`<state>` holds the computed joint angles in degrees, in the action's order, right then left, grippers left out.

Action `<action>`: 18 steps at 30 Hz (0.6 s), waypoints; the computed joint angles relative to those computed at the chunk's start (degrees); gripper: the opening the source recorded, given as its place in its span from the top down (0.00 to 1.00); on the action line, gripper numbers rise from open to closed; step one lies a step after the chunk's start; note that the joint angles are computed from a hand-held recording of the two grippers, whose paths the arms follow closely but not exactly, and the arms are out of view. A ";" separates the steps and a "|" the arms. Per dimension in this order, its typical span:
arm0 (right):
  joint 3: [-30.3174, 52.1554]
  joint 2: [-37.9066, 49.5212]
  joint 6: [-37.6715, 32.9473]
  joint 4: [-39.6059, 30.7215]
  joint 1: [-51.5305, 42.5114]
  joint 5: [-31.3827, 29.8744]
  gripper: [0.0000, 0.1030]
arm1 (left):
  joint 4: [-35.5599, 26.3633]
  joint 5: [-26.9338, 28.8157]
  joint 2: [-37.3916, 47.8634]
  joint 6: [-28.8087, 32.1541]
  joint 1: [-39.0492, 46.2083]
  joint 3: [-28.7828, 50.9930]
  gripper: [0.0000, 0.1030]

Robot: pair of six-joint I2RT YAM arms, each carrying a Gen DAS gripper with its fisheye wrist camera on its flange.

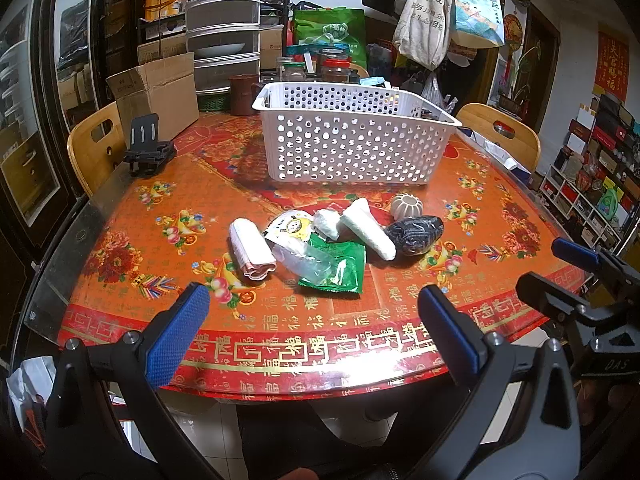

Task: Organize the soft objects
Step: 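Grasp the black bundle with the right tool while the left tool grasps the pink roll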

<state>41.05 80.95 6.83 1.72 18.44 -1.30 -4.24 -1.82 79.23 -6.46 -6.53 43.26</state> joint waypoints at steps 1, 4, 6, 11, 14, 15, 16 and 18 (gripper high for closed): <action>0.00 0.00 0.00 0.00 0.00 0.00 0.00 | -0.04 -0.02 -0.14 0.07 0.05 -0.01 0.00; -0.06 0.20 0.00 0.13 -0.07 -0.07 0.00 | 0.76 -0.21 -0.47 0.55 0.20 -0.50 0.00; -0.12 0.55 0.07 0.37 -0.16 -0.22 0.00 | 1.80 -0.40 -0.59 0.78 0.34 -0.98 0.00; -1.31 3.20 -0.37 6.99 -0.43 -1.49 0.00 | 7.92 0.96 0.13 3.10 2.52 -2.83 0.00; -0.86 8.05 -1.46 12.44 -0.75 -0.14 0.00 | 7.76 1.54 5.58 4.51 5.48 0.08 0.00; -0.08 9.61 -1.97 12.65 -0.91 -0.16 0.00 | 7.29 1.55 7.59 4.81 6.21 1.36 0.00; 1.10 11.48 -2.30 12.38 -1.33 -1.09 0.00 | 6.96 1.48 10.00 4.78 7.24 2.80 0.00; 2.10 14.45 -1.25 14.13 -2.56 -3.73 0.00 | 7.55 5.14 14.30 4.32 10.17 5.06 0.00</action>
<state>43.15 95.40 5.58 15.85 15.89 -5.03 3.31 3.32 93.53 -2.15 3.63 48.33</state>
